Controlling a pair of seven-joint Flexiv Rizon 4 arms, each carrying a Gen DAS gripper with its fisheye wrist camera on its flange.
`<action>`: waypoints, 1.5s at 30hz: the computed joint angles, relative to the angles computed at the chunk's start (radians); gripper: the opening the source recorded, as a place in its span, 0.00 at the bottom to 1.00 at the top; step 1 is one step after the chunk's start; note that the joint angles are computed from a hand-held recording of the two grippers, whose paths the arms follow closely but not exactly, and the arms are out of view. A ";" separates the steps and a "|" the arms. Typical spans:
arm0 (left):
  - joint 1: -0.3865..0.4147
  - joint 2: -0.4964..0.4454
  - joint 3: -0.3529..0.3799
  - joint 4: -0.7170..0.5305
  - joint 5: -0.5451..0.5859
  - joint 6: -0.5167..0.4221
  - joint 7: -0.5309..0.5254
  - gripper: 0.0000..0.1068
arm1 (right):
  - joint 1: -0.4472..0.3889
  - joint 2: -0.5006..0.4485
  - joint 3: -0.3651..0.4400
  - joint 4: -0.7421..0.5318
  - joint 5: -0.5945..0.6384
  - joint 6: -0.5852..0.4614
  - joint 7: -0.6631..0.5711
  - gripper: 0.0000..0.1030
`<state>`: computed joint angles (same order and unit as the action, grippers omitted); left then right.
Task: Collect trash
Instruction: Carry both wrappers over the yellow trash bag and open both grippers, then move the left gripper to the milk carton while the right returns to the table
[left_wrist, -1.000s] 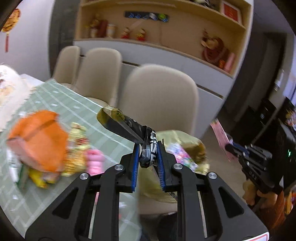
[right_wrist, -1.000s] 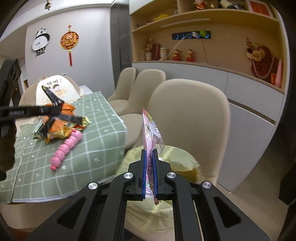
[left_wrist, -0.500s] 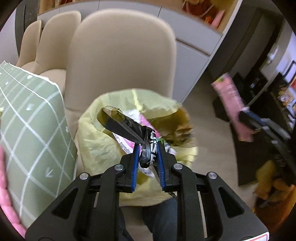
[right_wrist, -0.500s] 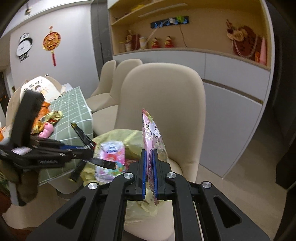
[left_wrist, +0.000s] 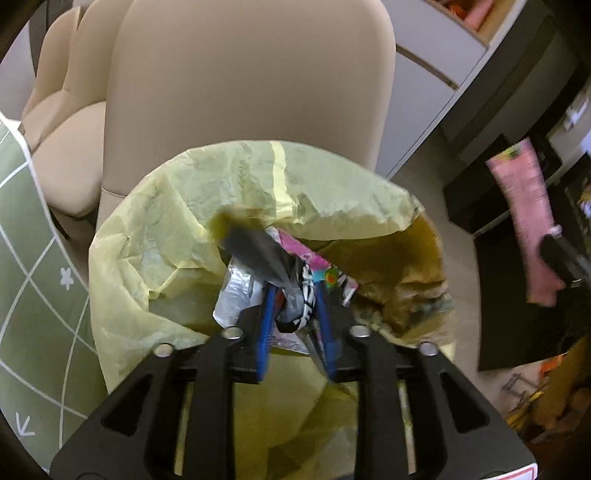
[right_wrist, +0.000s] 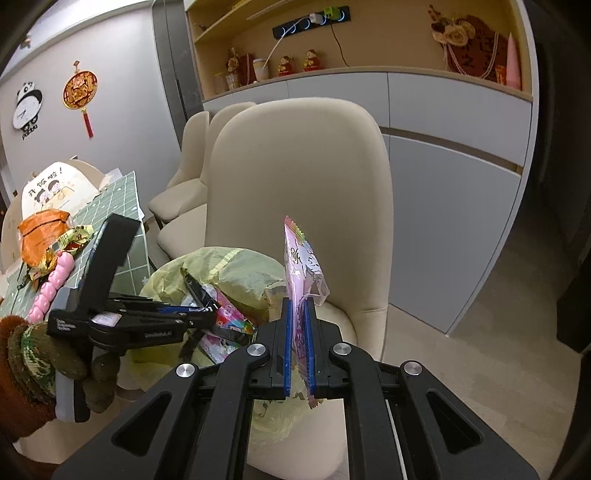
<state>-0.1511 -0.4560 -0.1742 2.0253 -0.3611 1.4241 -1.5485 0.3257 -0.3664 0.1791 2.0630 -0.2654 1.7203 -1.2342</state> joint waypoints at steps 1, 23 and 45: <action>0.006 0.022 -0.004 0.018 -0.004 0.005 0.001 0.40 | -0.027 -0.014 0.033 -0.016 -0.004 -0.006 -0.010 0.08; -0.019 0.522 0.182 0.370 0.228 -0.068 -0.157 0.50 | 0.022 -0.283 0.194 -0.346 -0.008 -0.403 -0.110 0.08; -0.022 0.726 0.219 0.543 0.128 0.068 0.089 0.55 | 0.504 0.077 -0.384 0.056 -0.346 -0.087 0.442 0.46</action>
<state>-0.1732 0.2701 0.0448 2.5688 -0.2329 1.4919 -1.4592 0.8293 -0.2889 -0.2046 2.1188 -0.6111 1.6337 -0.7918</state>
